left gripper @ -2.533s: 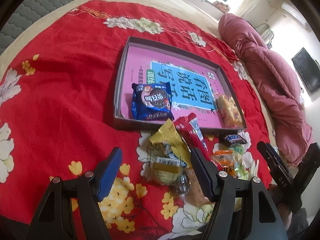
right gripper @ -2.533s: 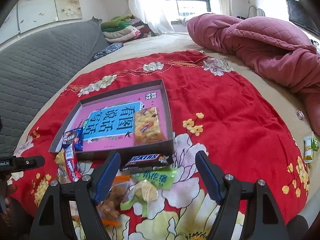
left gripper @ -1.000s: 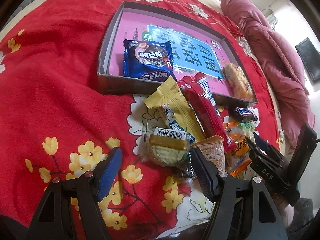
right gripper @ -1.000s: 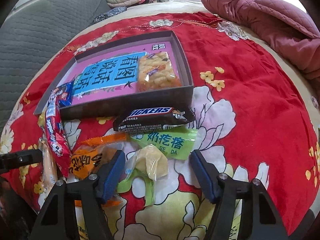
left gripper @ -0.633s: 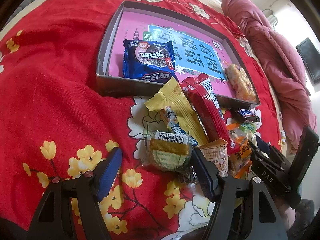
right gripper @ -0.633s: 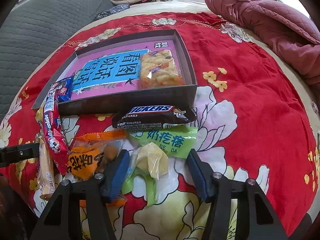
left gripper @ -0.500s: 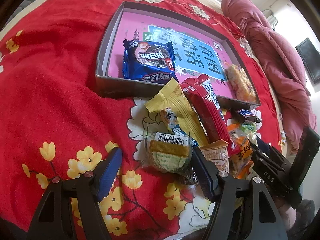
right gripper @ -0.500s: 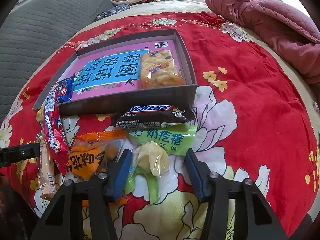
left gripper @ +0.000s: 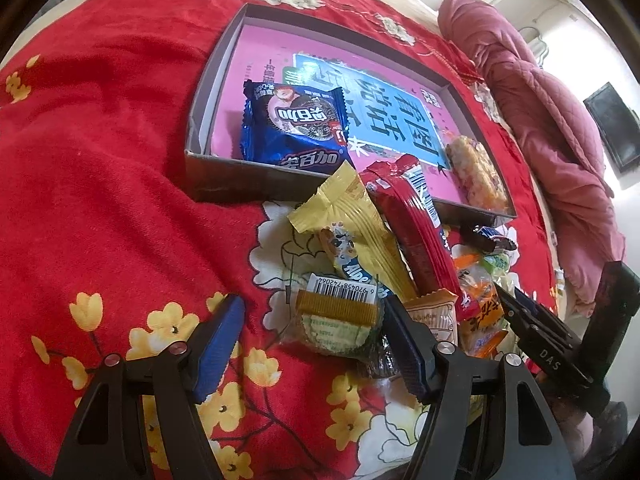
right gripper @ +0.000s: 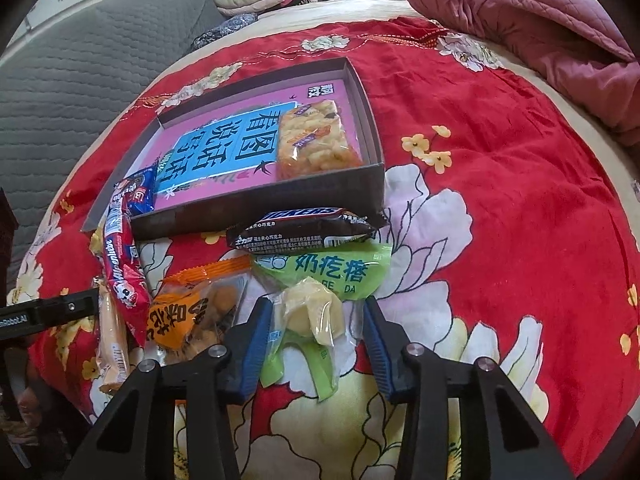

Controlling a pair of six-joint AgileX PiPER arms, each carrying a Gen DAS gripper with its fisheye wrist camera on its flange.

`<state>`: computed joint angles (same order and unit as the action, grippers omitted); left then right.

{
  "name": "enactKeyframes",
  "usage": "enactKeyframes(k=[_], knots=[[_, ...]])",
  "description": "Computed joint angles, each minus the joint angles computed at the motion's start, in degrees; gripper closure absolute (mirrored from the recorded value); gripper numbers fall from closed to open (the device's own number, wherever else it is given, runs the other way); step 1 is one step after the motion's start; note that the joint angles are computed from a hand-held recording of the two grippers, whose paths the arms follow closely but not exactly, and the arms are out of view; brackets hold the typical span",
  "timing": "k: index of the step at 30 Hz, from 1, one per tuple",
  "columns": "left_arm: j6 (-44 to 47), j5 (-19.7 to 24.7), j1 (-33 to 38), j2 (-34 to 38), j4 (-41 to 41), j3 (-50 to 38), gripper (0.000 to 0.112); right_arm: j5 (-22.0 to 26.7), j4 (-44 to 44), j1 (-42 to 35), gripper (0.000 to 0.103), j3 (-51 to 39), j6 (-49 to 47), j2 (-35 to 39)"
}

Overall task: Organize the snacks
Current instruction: 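Grasp the green-labeled candy bag with the right tool while the left tool grasps the wafer pack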

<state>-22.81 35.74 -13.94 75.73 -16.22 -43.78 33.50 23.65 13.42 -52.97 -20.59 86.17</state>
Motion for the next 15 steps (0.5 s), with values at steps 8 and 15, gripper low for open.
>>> enactKeyframes(k=[8, 15], knots=[[1.76, 0.18, 0.02, 0.01, -1.05, -0.33, 0.066, 3.48, 3.32, -1.77, 0.059, 0.00, -2.23, -1.27], [3.84, 2.05, 2.39, -3.52, -3.90, 0.26, 0.068, 4.74, 5.75, -2.35, 0.059, 0.56, -4.62, -2.67]])
